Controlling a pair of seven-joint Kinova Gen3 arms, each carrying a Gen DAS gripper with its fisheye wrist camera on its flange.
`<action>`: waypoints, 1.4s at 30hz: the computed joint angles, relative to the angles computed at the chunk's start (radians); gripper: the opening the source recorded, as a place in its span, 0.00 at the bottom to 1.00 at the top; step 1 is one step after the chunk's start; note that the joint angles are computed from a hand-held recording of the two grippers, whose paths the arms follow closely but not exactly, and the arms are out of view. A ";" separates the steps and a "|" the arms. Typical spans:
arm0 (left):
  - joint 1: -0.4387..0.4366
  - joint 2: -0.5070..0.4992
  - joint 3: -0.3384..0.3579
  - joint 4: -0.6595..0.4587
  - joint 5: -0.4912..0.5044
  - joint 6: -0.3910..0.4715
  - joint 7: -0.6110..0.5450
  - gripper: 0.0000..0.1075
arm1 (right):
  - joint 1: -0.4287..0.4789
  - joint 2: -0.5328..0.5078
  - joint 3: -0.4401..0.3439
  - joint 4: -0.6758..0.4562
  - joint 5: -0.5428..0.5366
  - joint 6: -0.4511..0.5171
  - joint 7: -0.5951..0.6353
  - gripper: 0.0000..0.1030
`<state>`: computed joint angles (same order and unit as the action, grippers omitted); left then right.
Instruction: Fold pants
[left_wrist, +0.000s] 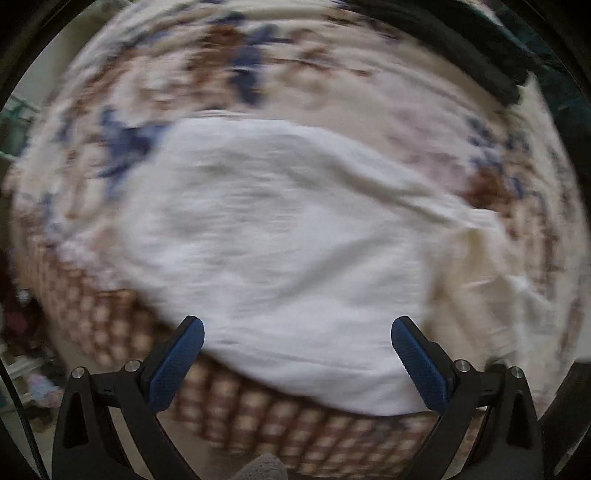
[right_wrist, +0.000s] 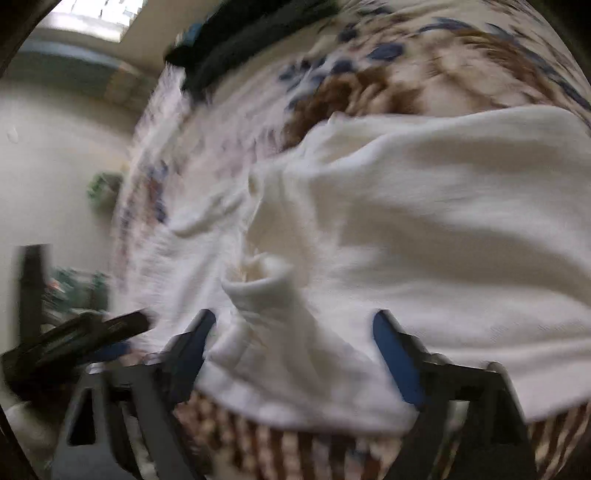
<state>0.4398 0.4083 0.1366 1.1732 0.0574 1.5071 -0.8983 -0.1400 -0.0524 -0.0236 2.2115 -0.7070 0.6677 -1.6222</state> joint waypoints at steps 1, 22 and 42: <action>0.000 0.025 0.014 -0.027 0.026 -0.007 -0.016 0.96 | 0.037 -0.046 0.025 0.015 -0.024 0.041 0.024 0.87; 0.190 0.090 0.031 -0.003 -0.054 -0.025 -0.122 0.17 | 0.292 -0.121 0.198 0.018 0.364 0.288 -0.151 0.87; 0.228 0.391 -0.048 -0.483 -0.130 0.112 -0.151 0.48 | 0.295 0.321 0.080 -0.313 0.457 0.310 -0.116 0.83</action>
<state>0.6673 0.7990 0.0884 0.6899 -0.0729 1.6187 -1.0493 0.1552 0.2683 0.0562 1.8983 -0.2503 0.9772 -1.7378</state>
